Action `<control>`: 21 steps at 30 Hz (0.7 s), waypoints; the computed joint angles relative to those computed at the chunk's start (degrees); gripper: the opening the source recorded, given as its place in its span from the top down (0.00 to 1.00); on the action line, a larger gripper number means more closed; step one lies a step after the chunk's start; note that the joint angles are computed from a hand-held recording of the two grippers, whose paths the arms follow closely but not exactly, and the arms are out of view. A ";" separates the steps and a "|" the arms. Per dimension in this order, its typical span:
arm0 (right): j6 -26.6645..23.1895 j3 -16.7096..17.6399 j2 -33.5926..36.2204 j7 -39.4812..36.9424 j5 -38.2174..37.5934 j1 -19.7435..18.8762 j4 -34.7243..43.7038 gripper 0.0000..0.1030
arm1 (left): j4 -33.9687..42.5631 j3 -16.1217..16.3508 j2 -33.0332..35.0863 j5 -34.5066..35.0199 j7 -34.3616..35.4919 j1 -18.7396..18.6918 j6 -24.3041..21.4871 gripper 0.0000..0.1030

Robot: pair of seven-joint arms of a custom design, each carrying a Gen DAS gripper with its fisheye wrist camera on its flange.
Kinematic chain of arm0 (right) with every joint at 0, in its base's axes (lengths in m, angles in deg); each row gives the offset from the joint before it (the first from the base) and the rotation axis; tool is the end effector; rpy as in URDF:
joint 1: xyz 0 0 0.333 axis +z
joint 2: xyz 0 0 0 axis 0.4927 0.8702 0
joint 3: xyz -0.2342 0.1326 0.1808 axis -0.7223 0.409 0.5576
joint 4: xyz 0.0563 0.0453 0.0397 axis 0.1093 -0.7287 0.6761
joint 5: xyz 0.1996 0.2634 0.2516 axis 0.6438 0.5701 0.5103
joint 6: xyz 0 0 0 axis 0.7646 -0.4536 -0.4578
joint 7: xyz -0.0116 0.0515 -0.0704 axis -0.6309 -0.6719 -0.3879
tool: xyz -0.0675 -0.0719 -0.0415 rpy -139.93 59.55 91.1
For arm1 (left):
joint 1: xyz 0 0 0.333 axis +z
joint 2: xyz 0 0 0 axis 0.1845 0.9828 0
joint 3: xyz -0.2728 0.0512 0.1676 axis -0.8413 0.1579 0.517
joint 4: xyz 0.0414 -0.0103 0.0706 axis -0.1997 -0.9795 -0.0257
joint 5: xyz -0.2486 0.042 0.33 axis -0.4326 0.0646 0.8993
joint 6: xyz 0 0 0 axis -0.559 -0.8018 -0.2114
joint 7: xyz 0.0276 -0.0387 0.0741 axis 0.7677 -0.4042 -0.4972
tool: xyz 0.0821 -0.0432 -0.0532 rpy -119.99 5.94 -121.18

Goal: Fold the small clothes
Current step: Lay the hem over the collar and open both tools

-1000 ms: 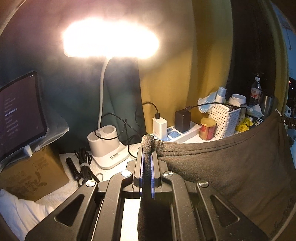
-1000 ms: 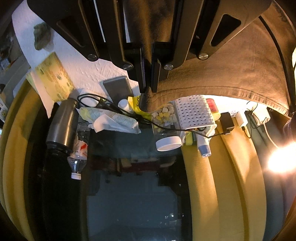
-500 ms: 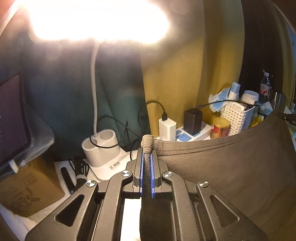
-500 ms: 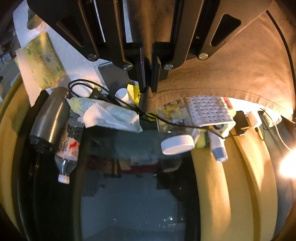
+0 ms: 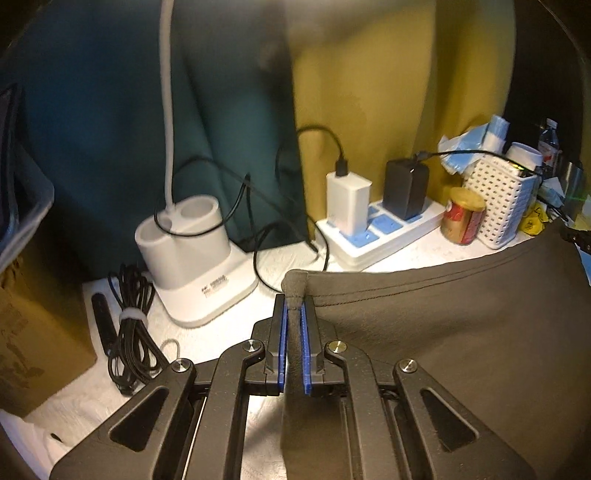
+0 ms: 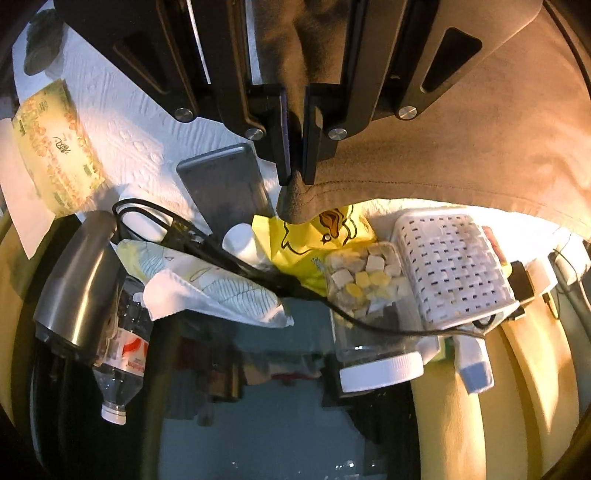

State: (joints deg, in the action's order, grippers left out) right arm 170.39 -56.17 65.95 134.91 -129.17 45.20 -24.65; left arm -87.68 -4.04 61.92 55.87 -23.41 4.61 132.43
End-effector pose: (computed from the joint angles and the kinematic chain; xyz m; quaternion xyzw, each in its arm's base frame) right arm 0.6272 0.1936 0.4578 -0.6399 0.6587 -0.2972 0.2614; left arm 0.5973 -0.1576 0.4750 -0.5995 0.6948 -0.2816 0.2805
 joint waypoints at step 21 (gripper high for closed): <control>-2.35 2.61 -10.37 1.23 0.44 -2.50 -10.39 0.65 | -13.68 -5.24 -13.08 -11.24 1.08 4.42 -6.04 0.52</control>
State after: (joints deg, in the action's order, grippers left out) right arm 168.04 -53.56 55.58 136.14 -128.73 42.71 -35.04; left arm -101.35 -9.28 48.83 44.63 -22.33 9.03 126.39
